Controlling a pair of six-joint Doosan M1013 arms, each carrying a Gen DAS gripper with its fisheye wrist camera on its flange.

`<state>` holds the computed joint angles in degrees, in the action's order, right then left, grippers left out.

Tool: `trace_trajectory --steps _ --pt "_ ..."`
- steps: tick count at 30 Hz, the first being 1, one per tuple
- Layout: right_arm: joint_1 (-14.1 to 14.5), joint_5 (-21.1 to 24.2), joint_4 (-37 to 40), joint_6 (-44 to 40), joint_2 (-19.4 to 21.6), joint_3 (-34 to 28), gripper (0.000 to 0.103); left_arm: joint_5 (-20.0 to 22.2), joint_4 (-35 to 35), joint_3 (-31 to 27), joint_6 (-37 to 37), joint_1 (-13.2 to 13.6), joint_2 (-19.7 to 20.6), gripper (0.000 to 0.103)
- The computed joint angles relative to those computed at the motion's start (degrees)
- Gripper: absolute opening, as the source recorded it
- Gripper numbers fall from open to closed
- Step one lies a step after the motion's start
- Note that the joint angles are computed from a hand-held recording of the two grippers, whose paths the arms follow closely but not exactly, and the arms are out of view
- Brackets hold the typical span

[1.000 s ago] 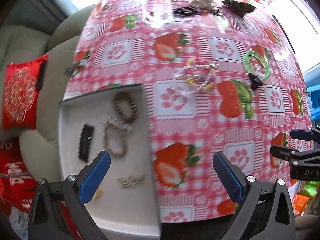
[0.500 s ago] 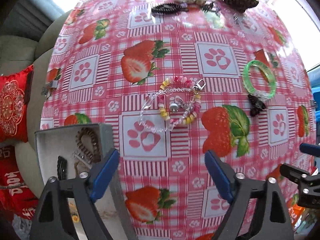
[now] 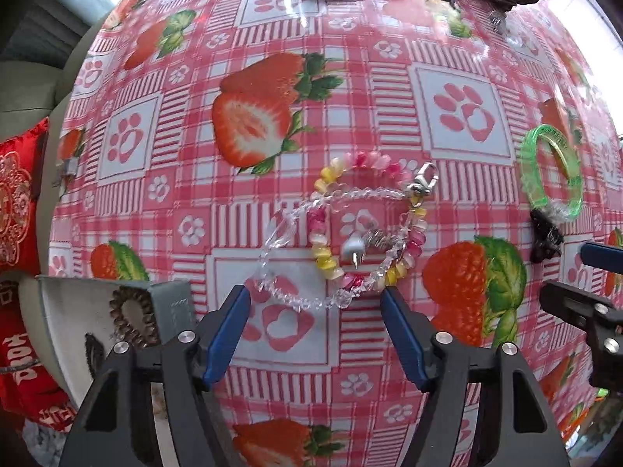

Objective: Organize jewelry
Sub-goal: 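Grasp the crystal keychain with the left tool while the right tool grasps the black claw clip, then carry the crystal keychain and black claw clip over the white tray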

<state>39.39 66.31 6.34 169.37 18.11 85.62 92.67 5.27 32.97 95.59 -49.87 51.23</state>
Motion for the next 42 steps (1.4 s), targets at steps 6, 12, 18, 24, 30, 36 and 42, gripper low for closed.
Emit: trace_trajectory --steps 6,12,18,24,30,36,42 --pt "-2.1 0.8 -0.4 -3.1 2.3 -2.2 0.074 0.0 -2.5 -1.5 0.8 0.1 0.7 0.056" --pt "-1.4 5.9 -3.4 -4.5 5.1 -6.8 0.027 -0.6 -3.5 -1.4 1.0 -0.4 0.5 0.015" --pt "-0.7 4.3 -3.6 -3.7 5.5 -7.8 0.024 -1.2 -6.2 1.0 -1.9 0.0 -1.3 0.014" --pt "2.1 2.4 -3.1 -1.9 3.9 -6.2 0.024 -3.4 -8.1 8.8 -1.8 0.0 -6.1 0.014" --pt "4.0 2.0 -2.3 -0.3 3.2 -5.3 0.024 -4.4 -9.0 16.8 -3.0 -0.3 -10.3 0.014" --pt "5.5 2.0 -1.3 0.4 3.1 -4.6 0.024 -5.1 -6.2 21.8 -3.7 -0.9 -12.9 0.014" --pt "6.6 1.9 -0.8 1.2 3.0 -4.2 0.024 -7.7 -4.7 25.9 -6.3 -0.2 -15.9 0.014"
